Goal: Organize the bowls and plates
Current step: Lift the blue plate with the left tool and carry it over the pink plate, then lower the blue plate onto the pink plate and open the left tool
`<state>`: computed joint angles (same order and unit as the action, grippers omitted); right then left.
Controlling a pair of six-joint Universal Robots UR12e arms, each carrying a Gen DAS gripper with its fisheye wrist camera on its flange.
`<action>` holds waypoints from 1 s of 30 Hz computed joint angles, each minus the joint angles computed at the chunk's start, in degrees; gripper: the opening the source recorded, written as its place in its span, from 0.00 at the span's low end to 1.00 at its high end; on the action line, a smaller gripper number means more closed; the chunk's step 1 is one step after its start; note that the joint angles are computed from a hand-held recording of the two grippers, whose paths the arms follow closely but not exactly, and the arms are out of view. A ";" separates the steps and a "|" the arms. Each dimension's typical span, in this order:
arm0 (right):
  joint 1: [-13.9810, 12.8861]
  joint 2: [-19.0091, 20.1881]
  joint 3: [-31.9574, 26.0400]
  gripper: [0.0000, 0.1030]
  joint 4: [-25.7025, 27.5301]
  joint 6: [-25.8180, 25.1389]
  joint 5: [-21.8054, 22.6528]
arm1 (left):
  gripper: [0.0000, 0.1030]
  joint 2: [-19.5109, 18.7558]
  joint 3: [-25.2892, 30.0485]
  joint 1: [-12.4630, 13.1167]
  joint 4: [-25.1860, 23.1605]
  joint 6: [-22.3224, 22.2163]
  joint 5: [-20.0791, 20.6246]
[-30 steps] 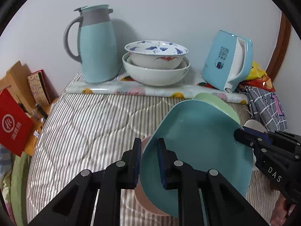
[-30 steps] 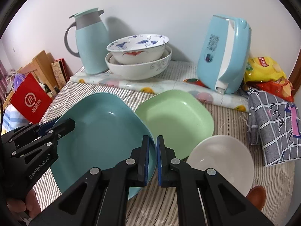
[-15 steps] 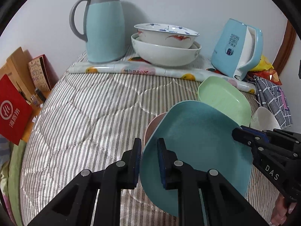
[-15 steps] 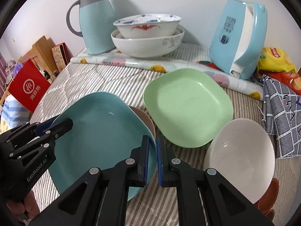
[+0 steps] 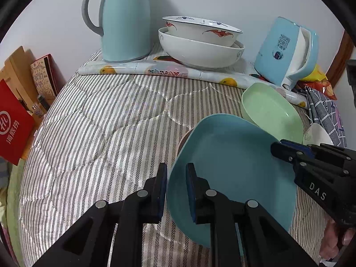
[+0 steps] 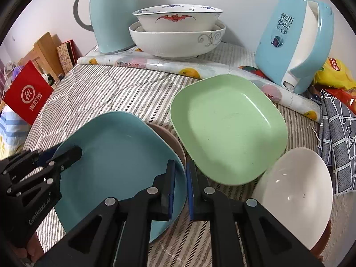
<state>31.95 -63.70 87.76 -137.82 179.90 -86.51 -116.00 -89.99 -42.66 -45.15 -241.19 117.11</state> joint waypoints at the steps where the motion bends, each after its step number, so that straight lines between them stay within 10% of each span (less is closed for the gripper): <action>1: 0.02 -0.10 0.07 0.18 -0.28 0.21 -0.19 | 0.18 0.12 -0.14 -0.02 0.37 -0.16 -0.03; 5: 0.02 -1.21 1.40 0.43 -3.10 0.41 -0.61 | 0.34 0.28 -0.02 -0.27 0.40 -0.22 0.59; 30: -0.91 -8.32 10.15 0.43 -5.35 0.79 2.56 | 0.52 -0.71 1.58 -3.04 -2.39 -2.24 -0.20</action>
<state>31.04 -72.02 97.91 -143.18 180.69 -83.94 -116.72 -88.40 -45.70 -47.53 -243.43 116.91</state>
